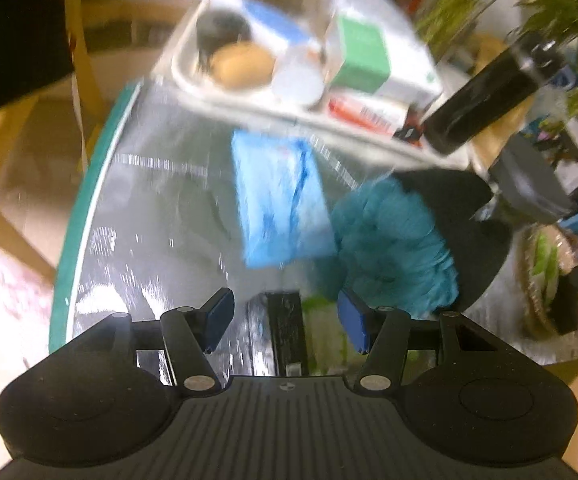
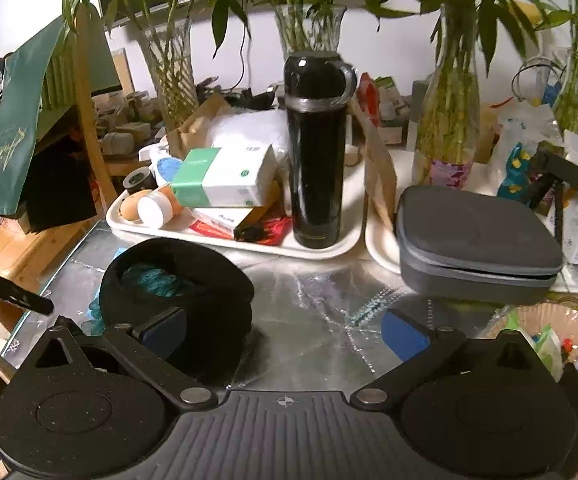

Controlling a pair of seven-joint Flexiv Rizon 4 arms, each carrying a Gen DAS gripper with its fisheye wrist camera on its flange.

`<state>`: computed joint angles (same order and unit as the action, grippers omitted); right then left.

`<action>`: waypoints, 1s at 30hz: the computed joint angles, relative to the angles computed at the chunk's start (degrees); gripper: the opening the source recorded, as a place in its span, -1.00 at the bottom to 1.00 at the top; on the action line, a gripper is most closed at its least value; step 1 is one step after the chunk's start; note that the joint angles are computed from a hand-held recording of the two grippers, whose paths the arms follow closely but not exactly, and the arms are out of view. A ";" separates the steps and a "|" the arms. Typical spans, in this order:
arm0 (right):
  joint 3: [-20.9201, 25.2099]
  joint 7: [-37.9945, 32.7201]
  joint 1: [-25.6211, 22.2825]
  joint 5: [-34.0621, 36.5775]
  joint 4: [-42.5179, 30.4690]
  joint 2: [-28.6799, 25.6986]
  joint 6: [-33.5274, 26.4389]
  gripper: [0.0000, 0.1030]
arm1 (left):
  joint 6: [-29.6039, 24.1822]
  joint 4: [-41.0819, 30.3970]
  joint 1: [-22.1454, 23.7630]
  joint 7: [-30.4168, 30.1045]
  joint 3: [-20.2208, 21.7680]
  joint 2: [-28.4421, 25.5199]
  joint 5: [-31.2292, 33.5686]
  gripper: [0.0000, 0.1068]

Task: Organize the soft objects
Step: 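Grasp the black tape-wrapped cylinder with the left tool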

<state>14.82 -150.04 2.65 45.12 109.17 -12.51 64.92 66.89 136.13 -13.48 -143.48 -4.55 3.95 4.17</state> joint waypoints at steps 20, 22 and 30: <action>1.00 -13.68 -0.92 4.29 -3.78 -1.74 -6.73 0.99 | -1.00 1.19 -2.72 10.46 0.56 -4.95 -13.98 -0.54; 0.85 -14.66 -0.68 4.12 -3.99 -2.09 -7.29 0.99 | 0.09 1.35 -2.56 8.61 0.74 -3.92 -12.02 -0.54; 0.64 -17.11 -1.13 3.66 -6.22 -4.02 -11.85 0.74 | 2.28 -0.82 -0.55 -0.72 0.22 -0.22 0.84 -0.54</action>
<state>15.47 -167.15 1.52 48.79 102.95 -16.53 53.08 69.17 135.31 -14.03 -144.20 -4.33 3.73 5.01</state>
